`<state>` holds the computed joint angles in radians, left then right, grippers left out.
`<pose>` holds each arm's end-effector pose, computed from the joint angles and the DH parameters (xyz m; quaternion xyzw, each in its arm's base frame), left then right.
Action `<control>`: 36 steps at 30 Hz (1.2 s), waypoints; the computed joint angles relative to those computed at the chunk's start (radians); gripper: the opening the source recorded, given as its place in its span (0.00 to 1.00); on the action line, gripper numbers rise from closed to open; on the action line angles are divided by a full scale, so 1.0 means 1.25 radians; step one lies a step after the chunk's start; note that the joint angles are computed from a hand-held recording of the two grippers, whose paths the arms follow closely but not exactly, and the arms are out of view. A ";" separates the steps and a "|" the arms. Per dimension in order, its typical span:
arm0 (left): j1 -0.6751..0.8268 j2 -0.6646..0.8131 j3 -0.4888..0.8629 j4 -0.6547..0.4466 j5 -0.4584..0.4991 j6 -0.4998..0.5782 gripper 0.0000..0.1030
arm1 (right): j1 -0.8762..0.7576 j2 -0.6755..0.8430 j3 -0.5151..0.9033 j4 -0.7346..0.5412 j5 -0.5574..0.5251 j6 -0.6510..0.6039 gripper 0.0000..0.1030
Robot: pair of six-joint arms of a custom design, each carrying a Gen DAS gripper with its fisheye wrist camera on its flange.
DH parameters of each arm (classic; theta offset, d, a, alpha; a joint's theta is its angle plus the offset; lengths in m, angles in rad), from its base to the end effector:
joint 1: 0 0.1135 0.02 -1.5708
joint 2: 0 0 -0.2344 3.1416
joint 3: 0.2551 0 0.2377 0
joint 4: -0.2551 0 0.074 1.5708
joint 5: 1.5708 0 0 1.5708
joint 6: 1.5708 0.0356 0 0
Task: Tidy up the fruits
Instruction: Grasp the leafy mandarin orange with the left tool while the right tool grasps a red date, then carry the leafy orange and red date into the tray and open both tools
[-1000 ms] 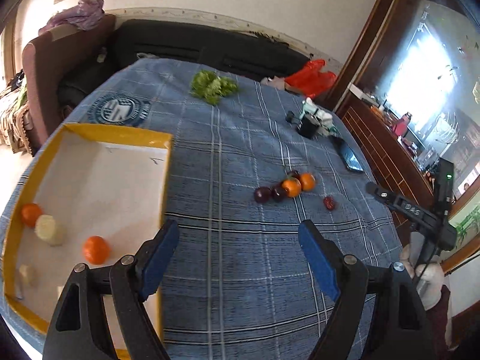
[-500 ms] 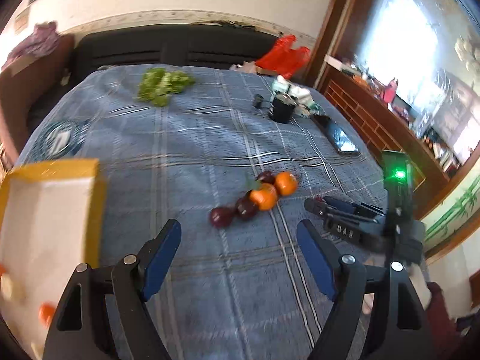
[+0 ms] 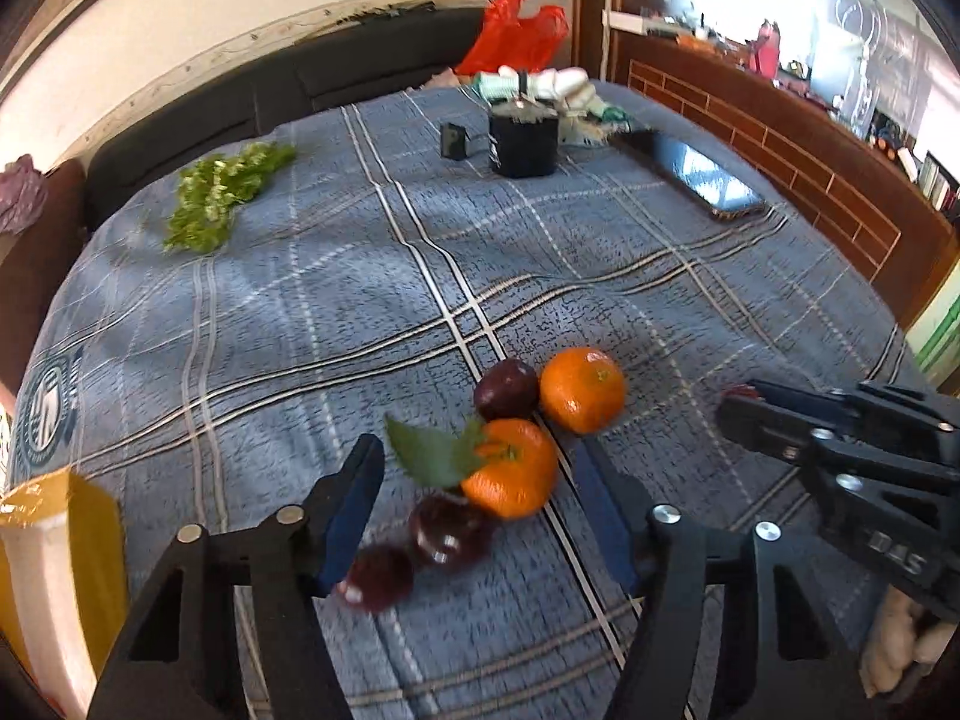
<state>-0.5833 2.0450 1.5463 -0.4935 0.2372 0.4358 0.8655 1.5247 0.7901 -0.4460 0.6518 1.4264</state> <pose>0.3435 -0.2367 0.1738 0.4937 0.8143 -0.1340 0.2742 0.1843 0.1832 0.1434 0.3169 0.8759 0.0379 0.3619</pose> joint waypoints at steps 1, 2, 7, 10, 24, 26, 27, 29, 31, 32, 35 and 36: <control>-0.005 0.013 0.009 0.001 -0.011 0.003 0.59 | 0.001 -0.001 -0.001 0.001 0.001 0.002 0.21; -0.011 0.023 0.013 0.004 -0.021 0.007 0.56 | 0.001 -0.003 -0.002 0.003 0.001 0.002 0.21; -0.030 0.025 -0.010 0.024 -0.032 0.021 0.35 | 0.010 0.001 0.007 -0.009 0.009 0.013 0.21; -0.034 0.004 -0.041 0.045 -0.044 0.021 0.35 | 0.018 0.002 0.010 -0.016 0.017 0.024 0.21; 0.221 -0.317 -0.222 -0.050 0.171 -0.004 0.35 | 0.049 -0.089 -0.094 0.203 0.033 -0.058 0.21; 0.303 -0.338 -0.215 -0.079 0.222 0.002 0.35 | 0.046 -0.090 -0.108 0.245 0.020 -0.068 0.21; 0.342 -0.344 -0.212 -0.090 0.242 0.005 0.35 | 0.047 -0.084 -0.104 0.250 0.020 -0.069 0.21; 0.425 -0.341 -0.192 -0.120 0.290 0.020 0.35 | 0.053 -0.059 -0.071 0.228 0.021 -0.063 0.21; 0.500 -0.319 -0.151 -0.164 0.328 0.043 0.35 | 0.067 -0.032 -0.025 0.214 0.016 -0.073 0.21; 0.526 -0.313 -0.142 -0.171 0.336 0.051 0.35 | 0.074 -0.024 -0.014 0.228 0.007 -0.081 0.21; 0.603 -0.267 -0.085 -0.195 0.351 0.069 0.35 | 0.085 0.035 0.057 0.308 -0.052 -0.124 0.22; 0.623 -0.249 -0.066 -0.197 0.350 0.071 0.35 | 0.087 0.058 0.090 0.311 -0.065 -0.138 0.22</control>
